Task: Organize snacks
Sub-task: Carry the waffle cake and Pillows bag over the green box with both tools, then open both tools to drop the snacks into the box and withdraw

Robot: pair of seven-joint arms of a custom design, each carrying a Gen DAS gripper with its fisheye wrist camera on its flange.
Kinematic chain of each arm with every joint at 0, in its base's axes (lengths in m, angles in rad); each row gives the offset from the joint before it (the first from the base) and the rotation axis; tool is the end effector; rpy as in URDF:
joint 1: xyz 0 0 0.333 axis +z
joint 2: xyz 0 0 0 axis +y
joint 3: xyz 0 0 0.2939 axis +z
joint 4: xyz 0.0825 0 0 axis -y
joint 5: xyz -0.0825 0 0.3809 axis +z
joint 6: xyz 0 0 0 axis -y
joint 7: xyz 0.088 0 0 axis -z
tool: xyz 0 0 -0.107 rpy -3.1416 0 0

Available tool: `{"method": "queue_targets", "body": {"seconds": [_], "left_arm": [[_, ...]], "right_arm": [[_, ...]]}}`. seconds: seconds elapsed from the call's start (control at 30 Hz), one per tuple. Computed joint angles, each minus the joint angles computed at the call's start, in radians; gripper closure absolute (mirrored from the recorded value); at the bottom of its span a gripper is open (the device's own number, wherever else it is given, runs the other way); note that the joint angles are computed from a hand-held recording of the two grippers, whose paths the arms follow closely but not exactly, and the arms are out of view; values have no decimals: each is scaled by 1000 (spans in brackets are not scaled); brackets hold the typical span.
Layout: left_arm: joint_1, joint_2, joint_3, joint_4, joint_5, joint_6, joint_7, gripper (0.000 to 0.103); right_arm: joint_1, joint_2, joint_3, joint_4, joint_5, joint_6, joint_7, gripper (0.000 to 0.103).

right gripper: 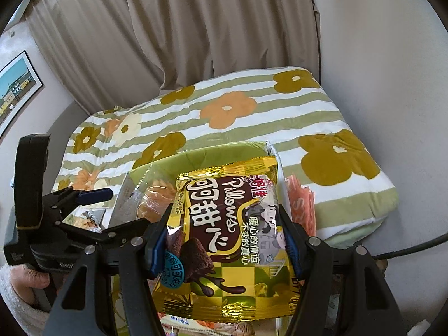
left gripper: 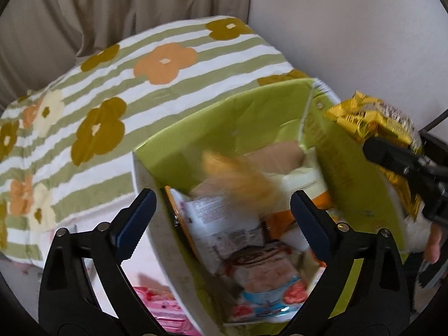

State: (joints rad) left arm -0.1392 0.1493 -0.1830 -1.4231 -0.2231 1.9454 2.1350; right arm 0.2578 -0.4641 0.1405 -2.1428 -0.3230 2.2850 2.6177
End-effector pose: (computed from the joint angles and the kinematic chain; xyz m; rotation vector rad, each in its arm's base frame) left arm 0.5925 -0.2038 0.6292 -1.0524 2.7377 -0.6335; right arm 0.4263 0.1846 0.6352 -1.2810 2.1754 -0.5280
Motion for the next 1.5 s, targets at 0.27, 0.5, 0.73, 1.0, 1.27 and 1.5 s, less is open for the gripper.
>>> {"method": "queue_targets", "body": {"seconds": [0.27, 0.5, 0.73, 1.0, 1.27, 1.5], "left_arm": [[40, -24, 20, -33, -54, -36, -13, 7], [56, -57, 25, -66, -73, -13, 12, 7], [70, -73, 34, -72, -87, -21, 11, 7], [84, -154, 47, -160, -105, -6, 21, 7], [104, -292, 78, -263, -152, 32, 36, 7], [145, -465, 126, -408, -145, 81, 11, 7]], "right_arm": [[5, 53, -18, 33, 26, -8, -47, 41], [2, 102, -28, 71, 38, -2, -77, 41], [-12, 109, -7, 72, -26, 28, -43, 5], [16, 49, 6, 43, -29, -5, -49, 5], [43, 8, 43, 70, -36, -28, -77, 5], [92, 23, 64, 110, -36, 34, -133, 5]]}}
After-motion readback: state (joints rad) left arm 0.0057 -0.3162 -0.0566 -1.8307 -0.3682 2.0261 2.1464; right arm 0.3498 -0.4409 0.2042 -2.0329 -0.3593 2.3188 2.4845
